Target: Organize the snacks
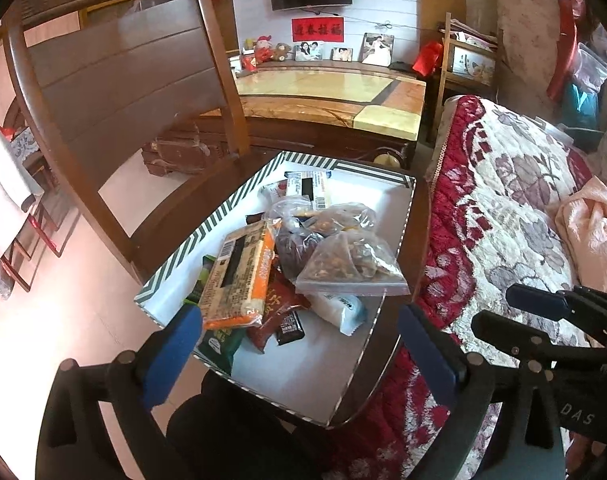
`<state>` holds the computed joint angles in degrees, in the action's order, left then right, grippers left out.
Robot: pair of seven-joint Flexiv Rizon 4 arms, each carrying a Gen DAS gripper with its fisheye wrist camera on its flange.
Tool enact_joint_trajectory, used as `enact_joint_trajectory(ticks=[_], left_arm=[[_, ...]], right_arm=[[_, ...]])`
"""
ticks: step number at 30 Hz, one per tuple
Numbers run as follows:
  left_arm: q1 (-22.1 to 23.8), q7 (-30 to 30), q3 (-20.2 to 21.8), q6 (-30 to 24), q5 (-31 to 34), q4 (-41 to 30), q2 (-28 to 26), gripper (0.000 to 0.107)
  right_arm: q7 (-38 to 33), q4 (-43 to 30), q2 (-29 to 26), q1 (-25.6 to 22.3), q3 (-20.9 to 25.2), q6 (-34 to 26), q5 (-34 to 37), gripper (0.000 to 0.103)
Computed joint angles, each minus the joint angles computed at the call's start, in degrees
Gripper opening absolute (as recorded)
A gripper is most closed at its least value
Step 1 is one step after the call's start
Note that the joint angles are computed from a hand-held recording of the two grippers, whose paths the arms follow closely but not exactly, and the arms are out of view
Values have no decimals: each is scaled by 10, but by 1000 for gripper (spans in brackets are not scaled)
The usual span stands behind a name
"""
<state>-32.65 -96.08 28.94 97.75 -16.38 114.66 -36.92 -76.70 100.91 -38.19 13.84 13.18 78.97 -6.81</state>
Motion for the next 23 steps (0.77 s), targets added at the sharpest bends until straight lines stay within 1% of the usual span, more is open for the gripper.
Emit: enact_joint_trajectory(ticks=[3,10,12,16,23], left_arm=[[-3,0,2,1,2,0,0,100],[16,8,-20,16,-1,9,5,101],[16,11,-20,23,-6,11,4,101],[28,27,-36,46,-16,18,5,101],[8,67,-32,57,-62,21,0,101]], right_arm=[[1,0,0,0,0,0,1,51],[-6,-5,-2,-2,5,-17,2,51],[-10,-8,-3,-2,6,-22,4,51],[-13,-11,-5,-1,7,-26,7,51],[-13,-12,-4,2,2,-24,11,51]])
